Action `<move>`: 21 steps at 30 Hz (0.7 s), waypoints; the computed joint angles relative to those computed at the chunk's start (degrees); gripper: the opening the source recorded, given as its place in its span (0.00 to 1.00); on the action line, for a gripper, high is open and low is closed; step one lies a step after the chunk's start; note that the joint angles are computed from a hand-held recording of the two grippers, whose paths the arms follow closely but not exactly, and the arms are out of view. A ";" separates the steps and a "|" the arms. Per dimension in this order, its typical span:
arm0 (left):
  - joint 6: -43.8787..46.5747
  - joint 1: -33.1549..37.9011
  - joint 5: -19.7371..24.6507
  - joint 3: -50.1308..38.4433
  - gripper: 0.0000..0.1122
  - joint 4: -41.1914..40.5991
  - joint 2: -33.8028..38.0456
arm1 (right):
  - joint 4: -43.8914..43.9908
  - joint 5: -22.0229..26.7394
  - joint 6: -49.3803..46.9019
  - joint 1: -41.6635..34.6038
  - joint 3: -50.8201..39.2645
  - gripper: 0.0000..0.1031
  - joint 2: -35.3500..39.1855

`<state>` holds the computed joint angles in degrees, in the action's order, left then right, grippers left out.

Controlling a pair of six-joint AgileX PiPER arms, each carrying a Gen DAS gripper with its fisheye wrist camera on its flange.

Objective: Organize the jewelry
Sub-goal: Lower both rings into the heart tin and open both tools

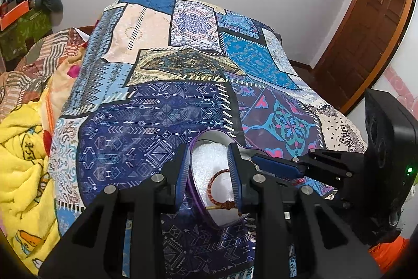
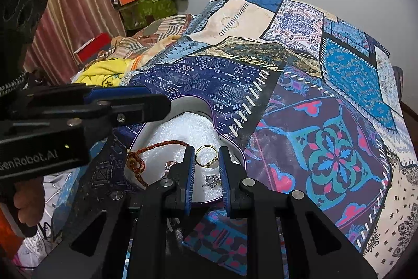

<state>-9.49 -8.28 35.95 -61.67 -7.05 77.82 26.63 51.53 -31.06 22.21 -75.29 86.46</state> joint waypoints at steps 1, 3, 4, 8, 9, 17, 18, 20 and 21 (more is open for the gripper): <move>-1.27 -0.43 0.10 0.05 0.27 1.69 -0.35 | -0.04 -0.02 -0.01 0.13 0.10 0.16 -0.09; -4.11 -1.50 0.18 0.23 0.29 5.25 -1.01 | -0.63 0.22 0.30 0.35 -0.17 0.17 -0.03; -5.90 -2.21 0.40 0.32 0.29 7.51 -1.46 | -1.13 0.35 0.76 0.54 -0.29 0.17 -0.09; -10.43 -4.25 1.67 0.17 0.31 13.08 -2.84 | -1.95 0.47 1.48 0.54 -0.44 0.22 -0.30; -11.75 -4.82 2.13 0.10 0.31 14.65 -3.33 | -1.83 0.70 1.50 0.34 -0.38 0.22 -0.55; -16.63 -6.88 5.42 -0.82 0.33 19.00 -7.12 | -0.91 2.84 1.91 -2.37 -0.54 0.22 -3.87; -17.28 -7.30 5.88 -1.08 0.33 19.60 -7.37 | -0.71 3.10 1.79 -2.85 -0.45 0.22 -4.41; -19.05 -8.64 7.11 -1.50 0.33 21.36 -8.22 | -0.49 3.87 1.88 -4.13 -0.50 0.22 -5.87; -20.03 -9.48 7.68 -1.65 0.33 22.28 -8.61 | -0.47 4.19 1.96 -4.70 -0.52 0.22 -6.53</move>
<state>-29.52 -17.76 43.62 -63.33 15.23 69.21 26.17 55.72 -29.10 17.52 -75.81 79.93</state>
